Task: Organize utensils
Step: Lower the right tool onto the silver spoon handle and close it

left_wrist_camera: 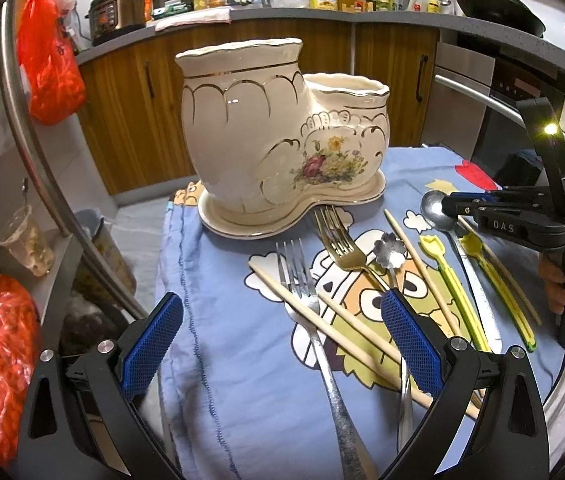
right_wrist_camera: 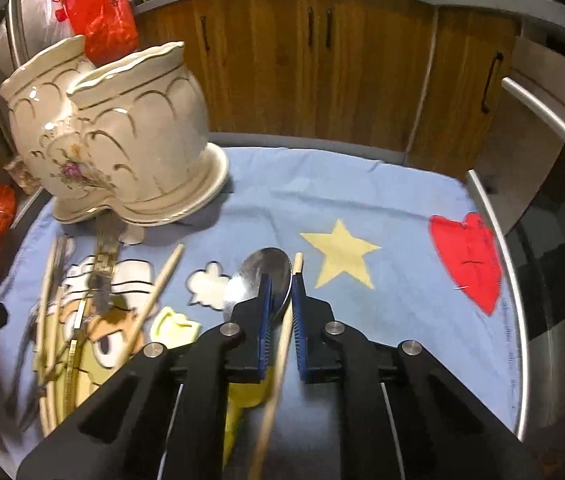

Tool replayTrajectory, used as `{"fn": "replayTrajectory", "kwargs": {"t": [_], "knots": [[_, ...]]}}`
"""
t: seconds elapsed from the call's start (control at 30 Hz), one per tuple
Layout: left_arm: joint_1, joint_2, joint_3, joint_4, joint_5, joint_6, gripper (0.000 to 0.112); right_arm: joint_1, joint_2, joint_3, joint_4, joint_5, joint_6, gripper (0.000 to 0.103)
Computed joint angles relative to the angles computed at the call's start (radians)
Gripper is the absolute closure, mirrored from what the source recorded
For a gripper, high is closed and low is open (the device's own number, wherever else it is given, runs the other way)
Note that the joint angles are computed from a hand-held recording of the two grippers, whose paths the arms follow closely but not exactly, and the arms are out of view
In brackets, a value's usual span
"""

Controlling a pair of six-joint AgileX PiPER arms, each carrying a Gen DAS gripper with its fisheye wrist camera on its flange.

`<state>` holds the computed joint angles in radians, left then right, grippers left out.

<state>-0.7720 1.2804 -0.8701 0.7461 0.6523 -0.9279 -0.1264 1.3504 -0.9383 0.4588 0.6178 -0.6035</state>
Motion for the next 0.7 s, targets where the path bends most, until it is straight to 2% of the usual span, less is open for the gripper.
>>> {"fn": "replayTrajectory", "kwargs": {"t": [0.07,0.1,0.13,0.2,0.4,0.47,0.5,0.53,0.6,0.7], "knots": [[0.002,0.004,-0.004,-0.006,0.001,0.008,0.014,-0.015,0.022,-0.024,0.041,0.042,-0.022,0.091],[0.004,0.003,-0.003,-0.004,-0.001,0.007,0.014,-0.018,0.032,-0.033,0.051,0.054,-0.026,0.084],[0.003,0.003,-0.001,0.003,-0.002,0.000,0.014,-0.026,0.045,-0.044,0.070,0.071,-0.034,0.073],[0.006,0.008,-0.001,0.003,-0.005,0.002,0.014,-0.052,0.078,-0.072,0.119,0.118,-0.052,0.063],[0.009,0.009,0.003,0.007,-0.010,-0.001,0.014,-0.016,0.091,-0.076,0.089,0.069,-0.033,0.063],[0.013,0.006,0.004,-0.002,-0.012,0.011,0.014,0.019,0.085,-0.071,0.037,0.037,-0.002,0.067],[0.013,0.006,0.006,0.002,-0.012,0.009,0.014,0.036,0.083,-0.068,0.015,0.023,0.017,0.077],[0.013,0.006,0.007,0.000,-0.012,0.012,0.014,0.052,0.082,-0.067,-0.014,0.012,0.044,0.083],[0.011,0.005,0.008,0.005,-0.013,0.006,0.014,0.061,0.073,-0.059,-0.006,-0.005,0.034,0.091],[0.014,0.010,0.007,0.005,-0.012,0.002,0.014,0.065,0.046,-0.036,0.021,-0.032,0.011,0.097]]}}
